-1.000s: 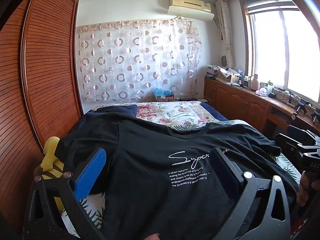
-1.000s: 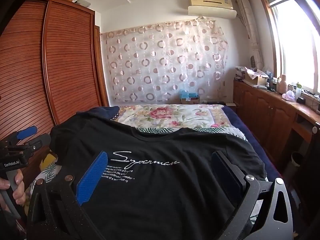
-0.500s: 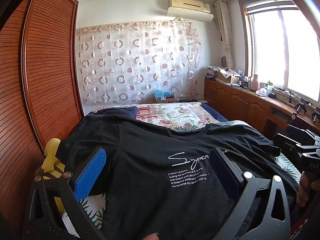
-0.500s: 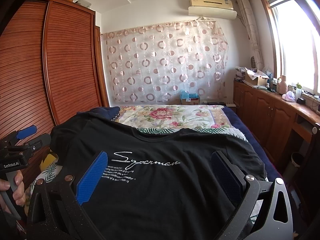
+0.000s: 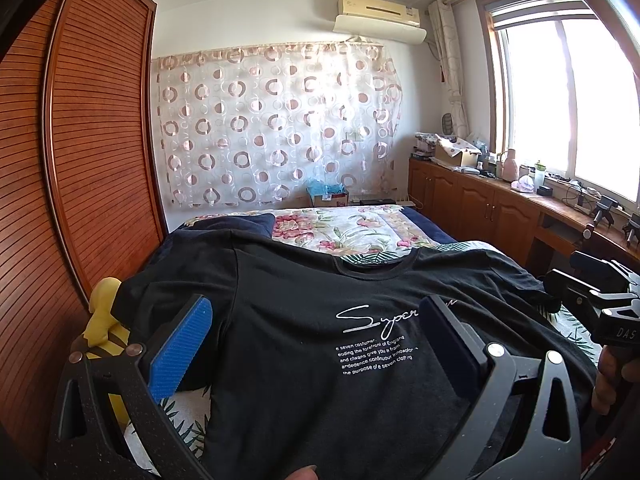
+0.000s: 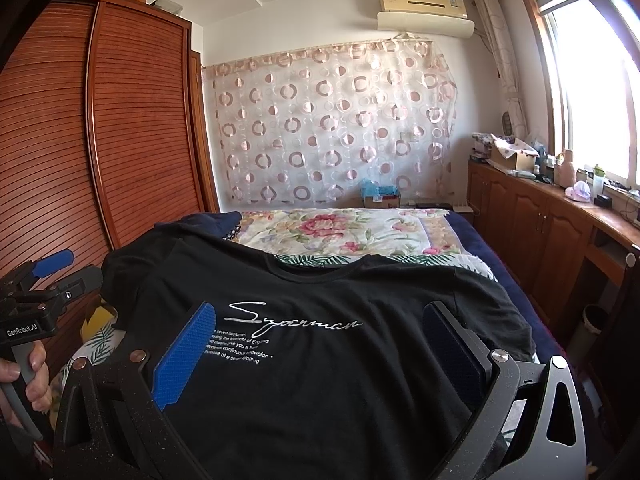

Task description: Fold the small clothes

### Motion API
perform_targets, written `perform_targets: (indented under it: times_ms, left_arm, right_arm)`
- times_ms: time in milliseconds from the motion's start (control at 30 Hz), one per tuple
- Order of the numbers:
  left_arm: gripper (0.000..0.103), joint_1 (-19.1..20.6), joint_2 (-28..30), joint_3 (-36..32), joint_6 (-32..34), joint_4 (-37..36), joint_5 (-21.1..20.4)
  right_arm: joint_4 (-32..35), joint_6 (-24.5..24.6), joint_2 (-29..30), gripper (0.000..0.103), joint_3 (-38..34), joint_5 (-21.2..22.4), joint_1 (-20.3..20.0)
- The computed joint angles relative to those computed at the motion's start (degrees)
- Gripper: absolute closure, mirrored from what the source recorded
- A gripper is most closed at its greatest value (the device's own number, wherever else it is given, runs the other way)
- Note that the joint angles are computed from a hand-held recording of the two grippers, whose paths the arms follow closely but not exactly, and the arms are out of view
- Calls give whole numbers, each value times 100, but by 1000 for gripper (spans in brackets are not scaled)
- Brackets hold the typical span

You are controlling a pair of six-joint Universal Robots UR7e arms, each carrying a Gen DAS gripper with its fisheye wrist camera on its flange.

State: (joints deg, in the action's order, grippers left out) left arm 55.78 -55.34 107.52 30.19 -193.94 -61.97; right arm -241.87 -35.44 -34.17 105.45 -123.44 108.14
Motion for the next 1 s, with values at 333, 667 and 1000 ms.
perform_targets:
  times_ms: [333, 667, 1000]
  left_arm:
    - [0, 7, 5, 4, 17, -18, -13]
    - [0, -32, -43, -11, 6, 36, 9]
    - [0, -53, -53, -16, 8, 44, 26]
  right_arm:
    - [-31, -8, 1, 0, 14, 10, -4]
    - [-28, -9, -10, 0, 29, 13, -7]
    - [-19, -1, -11, 0, 28, 6, -5]
